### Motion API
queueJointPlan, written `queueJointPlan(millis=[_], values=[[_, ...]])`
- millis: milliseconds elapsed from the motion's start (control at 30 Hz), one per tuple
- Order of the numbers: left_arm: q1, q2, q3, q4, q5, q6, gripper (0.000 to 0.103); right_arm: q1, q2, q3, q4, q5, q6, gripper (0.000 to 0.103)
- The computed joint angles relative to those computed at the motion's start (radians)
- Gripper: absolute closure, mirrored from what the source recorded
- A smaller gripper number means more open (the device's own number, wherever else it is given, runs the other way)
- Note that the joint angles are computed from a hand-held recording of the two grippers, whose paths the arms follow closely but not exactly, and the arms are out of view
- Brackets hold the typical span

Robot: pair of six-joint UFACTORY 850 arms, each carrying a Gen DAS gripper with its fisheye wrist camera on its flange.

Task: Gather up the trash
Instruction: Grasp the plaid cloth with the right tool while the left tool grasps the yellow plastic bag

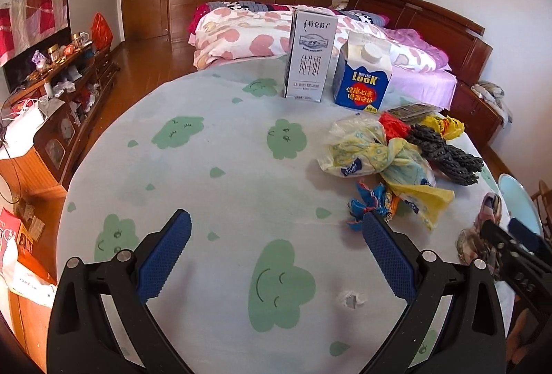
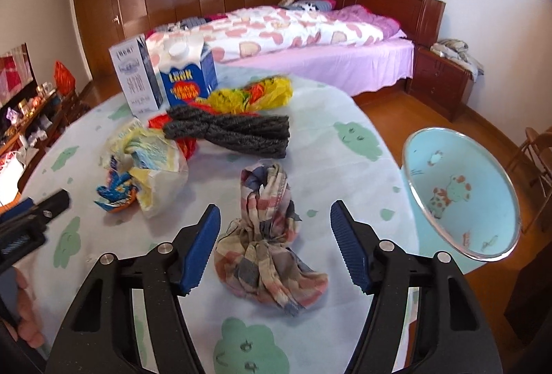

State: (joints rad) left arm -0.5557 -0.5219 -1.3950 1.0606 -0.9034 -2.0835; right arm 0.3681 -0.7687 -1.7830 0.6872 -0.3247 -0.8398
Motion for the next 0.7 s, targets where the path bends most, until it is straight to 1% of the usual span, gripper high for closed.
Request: queueJointPlan(millis=[33,67,100,133,167,200,267,333,400,467,533,567,633,700], values=[[0.001,0.001,0.0,0.001,0.001,0.004,0.006,0.002,-0.016,-0.024,-0.057,-0.028,0.056,0.041],[0.004,-0.001,-0.003,0.002,0.002,0.01,0.006,0.001,-0.025,-0.038,-0.083,-0.046,0.081,0.047],[0.005,-0.002,-0.005,0.005,0.003,0.014,0.007,0.001,-0.044,-0.065,-0.117,-0.086,0.113,0.055],[0.007,-0.004,-0.009,0.009,0.005,0.018,0.007,-0.001,-0.052,-0.077,-0.119,-0.106,0.114,0.06],[0.009,-0.007,-0.015,0.01,0.009,0.024,0.007,-0.002,-0.059,-0.085,-0.12,-0.119,0.112,0.07],[0.012,-0.009,-0.019,0.012,0.016,0.027,0.009,-0.004,-0.059,-0.083,-0.09,-0.123,0.077,0.073],[0.02,-0.009,-0.023,0.023,0.042,0.026,0.014,-0.008,-0.056,-0.076,-0.038,-0.126,0.021,0.075],[0.029,-0.012,-0.034,0.032,0.074,0.027,0.02,-0.017,-0.041,-0.055,0.056,-0.119,-0.076,0.077],[0.038,-0.019,-0.053,0.042,0.102,0.031,0.022,-0.022,-0.021,-0.027,0.149,-0.098,-0.167,0.077],[0.043,-0.043,-0.097,0.04,0.109,0.062,0.022,-0.029,-0.001,-0.004,0.25,-0.079,-0.264,0.077],[0.052,-0.078,-0.155,0.038,0.122,0.112,0.023,-0.034,0.005,0.0,0.29,-0.074,-0.298,0.077],[0.059,-0.099,-0.188,0.025,0.128,0.14,0.024,-0.035,0.005,-0.002,0.294,-0.075,-0.301,0.077],[0.079,-0.144,-0.256,-0.03,0.152,0.201,0.033,-0.041,0.002,-0.014,0.297,-0.082,-0.297,0.077],[0.1,-0.185,-0.317,-0.11,0.18,0.274,0.035,-0.049,-0.001,-0.023,0.293,-0.091,-0.282,0.076]])
